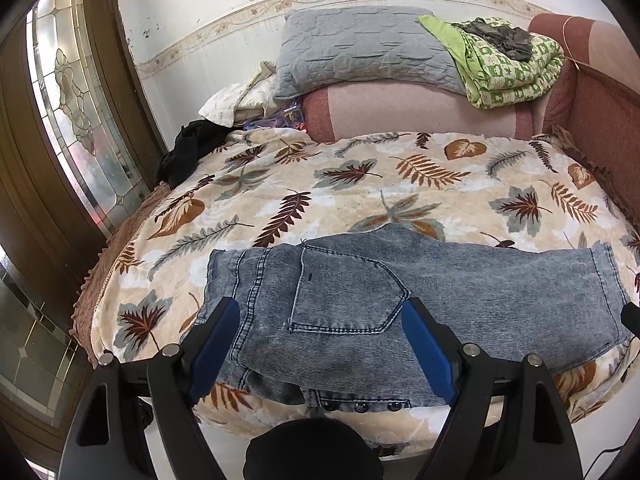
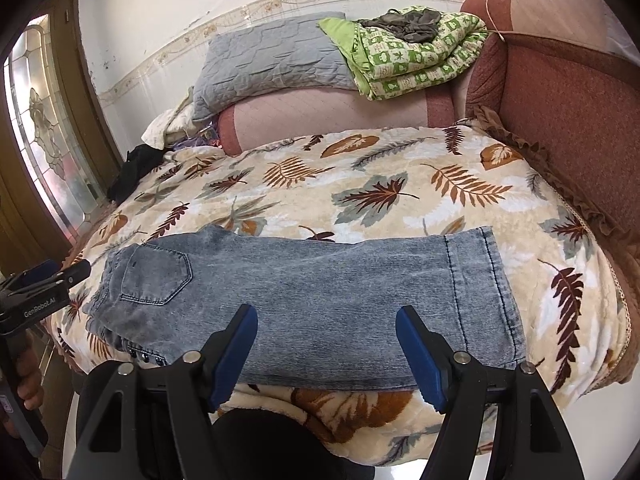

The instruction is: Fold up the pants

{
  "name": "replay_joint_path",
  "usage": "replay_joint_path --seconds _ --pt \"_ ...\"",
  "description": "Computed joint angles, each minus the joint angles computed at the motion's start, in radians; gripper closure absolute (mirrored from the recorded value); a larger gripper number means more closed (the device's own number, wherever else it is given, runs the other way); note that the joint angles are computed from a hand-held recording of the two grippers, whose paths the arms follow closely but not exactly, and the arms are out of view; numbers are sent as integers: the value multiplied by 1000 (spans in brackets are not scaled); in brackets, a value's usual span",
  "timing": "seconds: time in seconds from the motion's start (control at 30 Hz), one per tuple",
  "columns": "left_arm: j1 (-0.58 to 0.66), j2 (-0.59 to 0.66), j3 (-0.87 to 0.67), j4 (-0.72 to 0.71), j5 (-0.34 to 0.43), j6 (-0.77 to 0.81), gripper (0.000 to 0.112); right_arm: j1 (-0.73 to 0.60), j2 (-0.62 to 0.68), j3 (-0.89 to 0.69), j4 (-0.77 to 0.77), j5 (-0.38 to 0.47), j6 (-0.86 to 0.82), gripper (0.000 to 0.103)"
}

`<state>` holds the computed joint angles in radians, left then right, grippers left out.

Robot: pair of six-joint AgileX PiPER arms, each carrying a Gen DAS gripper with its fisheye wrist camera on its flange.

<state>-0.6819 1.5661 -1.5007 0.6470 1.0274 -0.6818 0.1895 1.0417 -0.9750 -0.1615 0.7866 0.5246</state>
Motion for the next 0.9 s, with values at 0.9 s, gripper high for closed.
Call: replay_joint_path --seconds 0.9 --pt "53 -10 34 -47 -40 21 29 87 52 -33 -72 21 65 28"
